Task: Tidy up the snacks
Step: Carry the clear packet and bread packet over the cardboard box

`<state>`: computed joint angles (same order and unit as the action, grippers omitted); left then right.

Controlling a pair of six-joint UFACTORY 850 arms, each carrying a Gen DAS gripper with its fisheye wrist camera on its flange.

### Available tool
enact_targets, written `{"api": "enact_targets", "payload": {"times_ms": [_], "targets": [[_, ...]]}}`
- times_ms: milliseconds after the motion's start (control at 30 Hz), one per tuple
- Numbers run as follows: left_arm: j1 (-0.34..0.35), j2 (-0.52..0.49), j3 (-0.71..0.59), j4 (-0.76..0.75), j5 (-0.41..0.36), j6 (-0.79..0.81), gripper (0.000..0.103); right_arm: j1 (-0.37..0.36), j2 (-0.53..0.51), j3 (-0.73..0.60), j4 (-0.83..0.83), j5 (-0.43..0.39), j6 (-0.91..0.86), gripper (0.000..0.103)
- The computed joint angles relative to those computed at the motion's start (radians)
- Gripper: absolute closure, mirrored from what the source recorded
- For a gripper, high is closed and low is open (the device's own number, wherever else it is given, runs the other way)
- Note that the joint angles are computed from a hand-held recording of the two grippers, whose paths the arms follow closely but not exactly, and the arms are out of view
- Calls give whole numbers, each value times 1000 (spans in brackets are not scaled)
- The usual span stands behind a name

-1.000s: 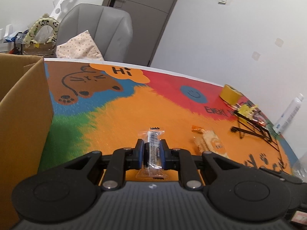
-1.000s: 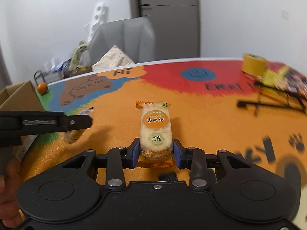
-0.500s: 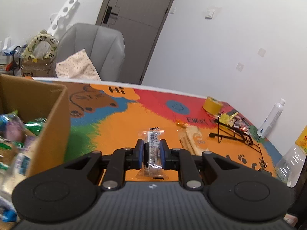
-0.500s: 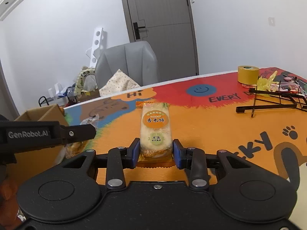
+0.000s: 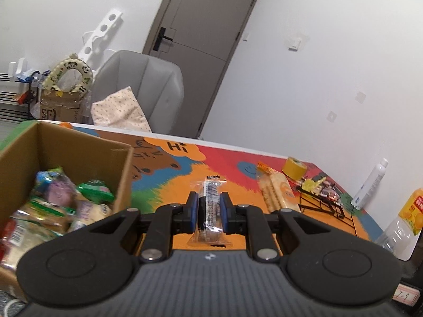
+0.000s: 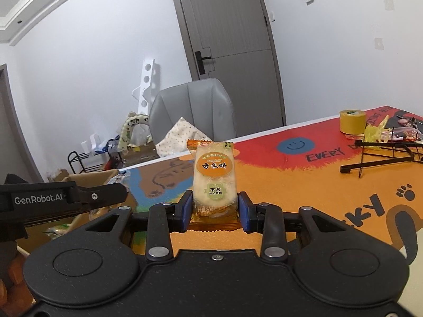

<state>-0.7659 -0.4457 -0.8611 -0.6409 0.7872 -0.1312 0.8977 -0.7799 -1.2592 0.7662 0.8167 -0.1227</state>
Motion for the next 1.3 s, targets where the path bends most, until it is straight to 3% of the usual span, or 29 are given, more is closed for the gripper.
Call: {"api": "enact_targets", "payload": {"times_ms": [567, 1133, 1300], "targets": [[73, 108, 157, -16, 67, -47, 86, 39, -64, -144, -40, -78, -69, 69], [131, 185, 270, -19, 77, -84, 86, 67, -151, -331, -85, -197, -143, 69], [138, 186, 276, -86, 68, -73, 82, 72, -176, -385, -85, -236, -163, 69]]}}
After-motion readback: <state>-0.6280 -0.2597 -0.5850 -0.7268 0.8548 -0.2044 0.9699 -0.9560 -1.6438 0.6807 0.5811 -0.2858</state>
